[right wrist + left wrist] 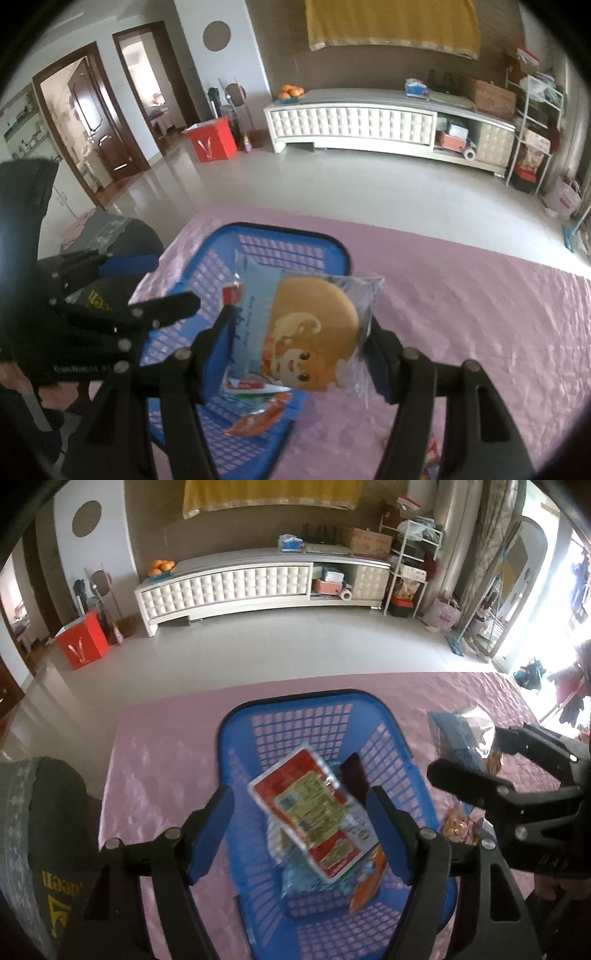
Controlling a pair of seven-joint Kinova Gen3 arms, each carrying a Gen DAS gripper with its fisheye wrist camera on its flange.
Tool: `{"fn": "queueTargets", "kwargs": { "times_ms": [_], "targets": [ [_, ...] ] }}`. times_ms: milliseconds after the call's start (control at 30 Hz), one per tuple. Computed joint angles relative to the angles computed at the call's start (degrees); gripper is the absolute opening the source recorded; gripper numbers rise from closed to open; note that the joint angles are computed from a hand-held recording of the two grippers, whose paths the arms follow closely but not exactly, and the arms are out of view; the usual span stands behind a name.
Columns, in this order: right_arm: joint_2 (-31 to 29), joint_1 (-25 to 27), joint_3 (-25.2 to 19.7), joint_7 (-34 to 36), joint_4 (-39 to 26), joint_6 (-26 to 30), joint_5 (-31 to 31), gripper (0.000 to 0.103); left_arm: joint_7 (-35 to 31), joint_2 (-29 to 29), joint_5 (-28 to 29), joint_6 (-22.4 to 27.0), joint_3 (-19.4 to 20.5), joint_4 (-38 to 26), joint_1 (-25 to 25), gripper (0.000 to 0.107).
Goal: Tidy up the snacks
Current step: 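Lower the round cookie pack into the basket and open the right gripper, then move both grippers back over the remaining snacks on the table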
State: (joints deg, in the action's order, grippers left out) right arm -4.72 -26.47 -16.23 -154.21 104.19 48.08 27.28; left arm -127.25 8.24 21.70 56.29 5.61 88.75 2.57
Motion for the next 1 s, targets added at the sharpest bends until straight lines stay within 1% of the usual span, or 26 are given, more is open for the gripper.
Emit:
{"fn": "queueTargets", "kwargs": {
  "times_ms": [167, 333, 467, 600, 667, 733, 767, 833, 900, 1000],
  "targets": [
    [3.7, -2.0, 0.1, 1.2, -4.6, 1.6, 0.6, 0.069, -3.3, -0.9, 2.4, 0.1, -1.6, 1.5, -3.1, 0.072],
    [7.5, -3.3, 2.6, 3.8, -7.8, 2.4, -1.7, 0.069, -4.5, -0.5, 3.8, -0.3, -2.4, 1.8, -5.0, 0.072],
    [11.4, -5.4, 4.5, 4.2, -11.1, 5.9, 0.0, 0.069, -4.7, 0.9, 4.7, -0.5, -2.3, 1.3, -5.9, 0.072],
    [14.5, -6.5, 6.4, 6.2, -13.1, 8.7, 0.6, 0.069, -4.4, 2.4, 5.0, -0.9, -1.8, 1.0, -6.2, 0.072],
    [15.8, -7.0, 7.3, 7.2, -14.0, 9.9, 0.7, 0.072, -4.1, 3.0, 4.9, -1.1, -1.4, 1.1, -6.0, 0.072],
    [17.0, -7.9, 8.2, 7.7, -15.0, 11.9, 2.2, 0.075, -3.7, 3.1, 4.3, -1.6, -1.1, 1.3, -5.6, 0.072],
    [17.5, -8.1, 8.5, 8.1, -15.5, 12.9, 2.4, 0.084, -3.6, 3.1, 4.0, -1.9, -1.0, 1.5, -5.4, 0.072],
    [17.7, -7.8, 8.6, 9.0, -15.7, 13.9, 1.9, 0.094, -3.3, 3.1, 3.7, -2.1, -0.8, 1.6, -5.1, 0.072],
    [16.2, -8.7, 9.2, 7.0, -13.8, 12.8, 2.8, 0.094, -3.0, 2.8, 3.5, -2.2, -0.7, 1.9, -4.9, 0.072],
    [13.8, -8.9, 8.6, 4.5, -11.7, 11.9, 3.6, 0.095, -2.7, 1.8, 3.3, -2.4, -0.7, 2.6, -4.6, 0.072]
  ]
}}
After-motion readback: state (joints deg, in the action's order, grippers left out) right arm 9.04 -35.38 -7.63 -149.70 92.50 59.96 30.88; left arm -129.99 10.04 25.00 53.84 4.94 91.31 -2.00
